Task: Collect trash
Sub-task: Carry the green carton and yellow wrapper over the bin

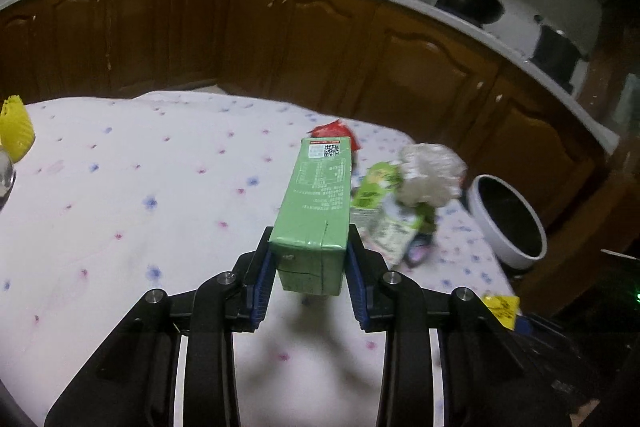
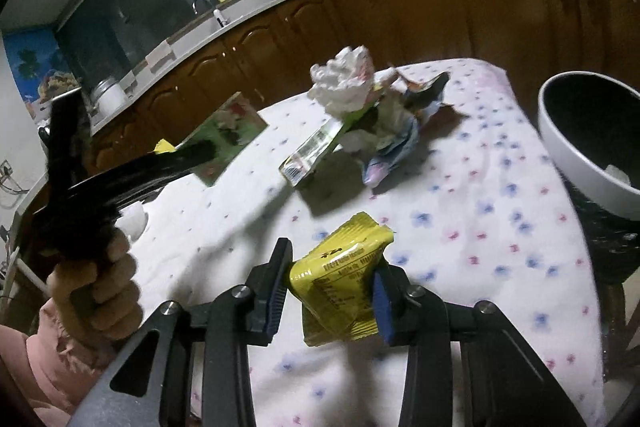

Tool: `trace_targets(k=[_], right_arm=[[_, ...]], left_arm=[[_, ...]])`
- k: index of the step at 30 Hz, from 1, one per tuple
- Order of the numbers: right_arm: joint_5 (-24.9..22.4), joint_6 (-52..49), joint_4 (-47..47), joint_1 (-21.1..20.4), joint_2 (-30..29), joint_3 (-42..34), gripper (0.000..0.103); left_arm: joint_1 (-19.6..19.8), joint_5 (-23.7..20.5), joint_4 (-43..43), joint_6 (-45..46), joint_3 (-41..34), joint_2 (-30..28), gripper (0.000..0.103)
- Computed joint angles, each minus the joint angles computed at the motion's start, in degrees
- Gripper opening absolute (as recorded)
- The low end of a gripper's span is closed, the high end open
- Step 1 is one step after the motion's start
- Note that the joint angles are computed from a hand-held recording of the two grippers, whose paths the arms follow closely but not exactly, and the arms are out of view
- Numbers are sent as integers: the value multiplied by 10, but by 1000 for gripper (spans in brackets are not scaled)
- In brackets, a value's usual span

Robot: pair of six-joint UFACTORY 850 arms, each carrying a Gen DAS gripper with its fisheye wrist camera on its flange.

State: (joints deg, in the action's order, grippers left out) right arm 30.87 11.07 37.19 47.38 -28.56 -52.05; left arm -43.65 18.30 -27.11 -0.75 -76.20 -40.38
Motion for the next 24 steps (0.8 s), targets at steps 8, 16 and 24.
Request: trace_targets(k=[8,16,24], right_arm=[[25,-33,67,4,36,42,37],[58,-53,123,-6,86,101,37],[76,-63,152,-22,122,144,37]], left_arm=[[-27,0,128,-92,-5,11,30],[-47,-29,206,-143,-48,-14,30],[-63,-66,257,-180,-106,-51,30]])
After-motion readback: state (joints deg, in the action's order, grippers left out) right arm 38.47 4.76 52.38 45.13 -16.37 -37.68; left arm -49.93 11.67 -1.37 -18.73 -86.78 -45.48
